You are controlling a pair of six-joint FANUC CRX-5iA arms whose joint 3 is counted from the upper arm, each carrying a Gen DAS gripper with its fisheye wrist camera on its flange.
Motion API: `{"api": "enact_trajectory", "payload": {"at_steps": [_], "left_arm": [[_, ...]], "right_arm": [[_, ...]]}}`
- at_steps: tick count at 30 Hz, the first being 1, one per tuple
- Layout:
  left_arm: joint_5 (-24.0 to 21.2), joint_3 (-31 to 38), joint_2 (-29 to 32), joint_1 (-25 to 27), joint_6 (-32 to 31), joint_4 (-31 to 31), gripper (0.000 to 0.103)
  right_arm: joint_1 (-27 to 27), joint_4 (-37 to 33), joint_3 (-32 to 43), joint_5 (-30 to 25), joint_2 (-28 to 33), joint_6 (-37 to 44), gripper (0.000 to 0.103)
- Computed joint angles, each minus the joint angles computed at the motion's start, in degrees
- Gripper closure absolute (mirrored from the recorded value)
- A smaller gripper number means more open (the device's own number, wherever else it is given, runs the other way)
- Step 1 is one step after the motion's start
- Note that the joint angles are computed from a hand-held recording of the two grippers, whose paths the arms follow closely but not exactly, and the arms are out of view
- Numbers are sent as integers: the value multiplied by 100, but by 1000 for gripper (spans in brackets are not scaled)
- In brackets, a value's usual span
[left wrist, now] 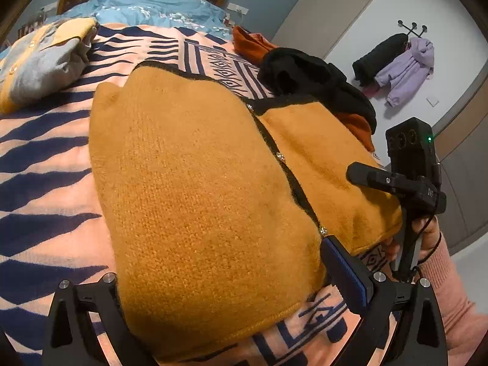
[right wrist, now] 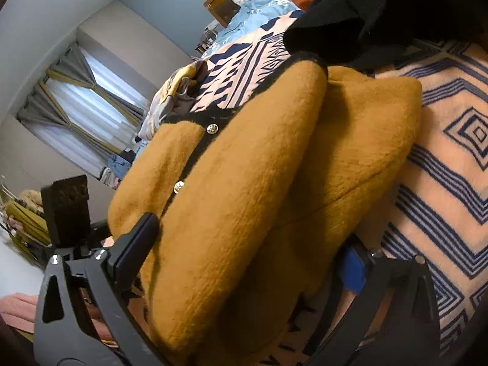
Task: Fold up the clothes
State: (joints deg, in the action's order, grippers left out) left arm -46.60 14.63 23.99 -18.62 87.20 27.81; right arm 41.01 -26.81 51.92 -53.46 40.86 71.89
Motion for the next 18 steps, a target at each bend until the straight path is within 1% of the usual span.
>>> {"api": "enact_trajectory", "payload": {"at_steps": [4,15,16,17,18], "left_arm": [[82,-59,-40,-3,32,-41,2],[221,-92,-73,-43,155,-209,3],[235,-102,-85,-41,184,-237,8],[247,-113,-103,-35,240,-283,14],[262,-146,-125,-19,248,-275,16]], "right_arm": [[36,71,-280,303,-130,-151,0],[244,898,423,-444,249,-492,0],[270,996,495,-521,292,-531,1],[294,1093,559,-595,329,-570,4],[312,1182,569,-643,334,-613,7]]}}
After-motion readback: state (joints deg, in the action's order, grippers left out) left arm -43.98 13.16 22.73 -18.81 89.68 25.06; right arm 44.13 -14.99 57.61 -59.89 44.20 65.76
